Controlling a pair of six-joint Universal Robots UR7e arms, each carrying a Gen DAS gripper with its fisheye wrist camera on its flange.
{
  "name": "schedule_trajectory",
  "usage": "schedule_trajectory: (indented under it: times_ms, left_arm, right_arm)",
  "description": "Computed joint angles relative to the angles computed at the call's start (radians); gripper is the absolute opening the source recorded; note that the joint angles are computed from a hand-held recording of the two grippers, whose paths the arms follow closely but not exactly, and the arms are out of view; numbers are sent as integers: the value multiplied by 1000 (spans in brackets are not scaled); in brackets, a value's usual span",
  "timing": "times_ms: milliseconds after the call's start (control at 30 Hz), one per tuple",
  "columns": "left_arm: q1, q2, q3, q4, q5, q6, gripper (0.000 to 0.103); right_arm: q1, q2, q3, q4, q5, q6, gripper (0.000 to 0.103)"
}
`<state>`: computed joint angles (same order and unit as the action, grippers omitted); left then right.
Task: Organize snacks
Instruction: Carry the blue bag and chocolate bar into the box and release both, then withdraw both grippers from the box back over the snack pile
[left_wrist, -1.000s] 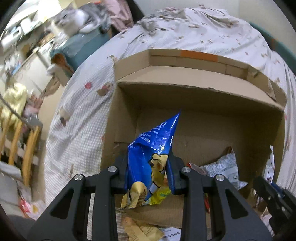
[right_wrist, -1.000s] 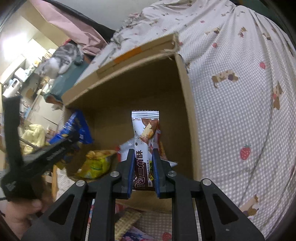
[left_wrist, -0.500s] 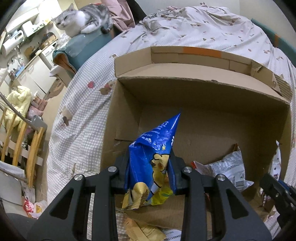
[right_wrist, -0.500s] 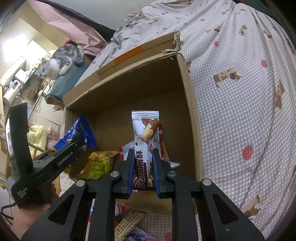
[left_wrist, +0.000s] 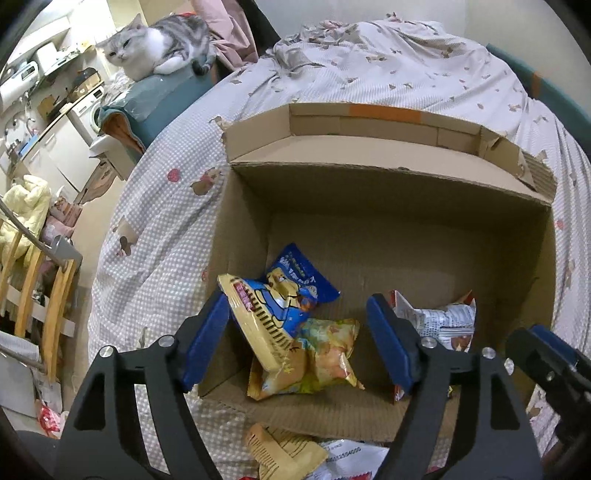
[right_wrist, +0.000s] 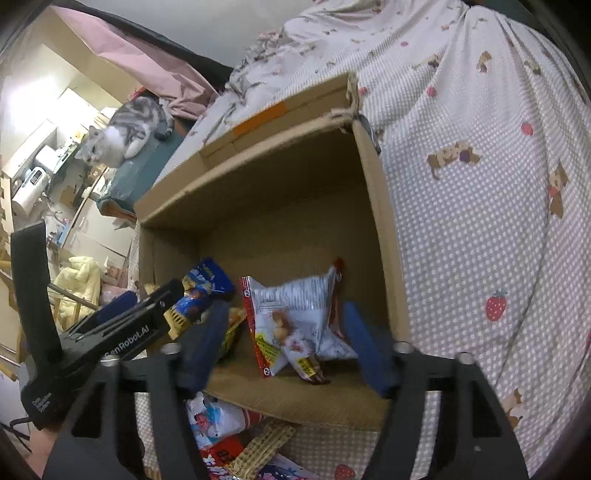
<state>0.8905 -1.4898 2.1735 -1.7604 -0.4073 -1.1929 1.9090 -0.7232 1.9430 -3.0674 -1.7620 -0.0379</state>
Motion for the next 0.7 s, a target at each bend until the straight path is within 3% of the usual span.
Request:
schedule_trajectory:
  times_ms: [400, 533, 700]
  left_arm:
    - [-79, -133, 67, 67, -15, -33, 74]
    - [-116, -210, 96, 123, -24, -62, 74]
    - [-163, -319, 132, 213, -45, -116, 74]
  right_arm:
    - [24, -35, 38, -33, -15, -20, 73]
    - [30, -68, 79, -43, -2, -6, 73]
    - [61, -91, 116, -48, -43, -22, 73]
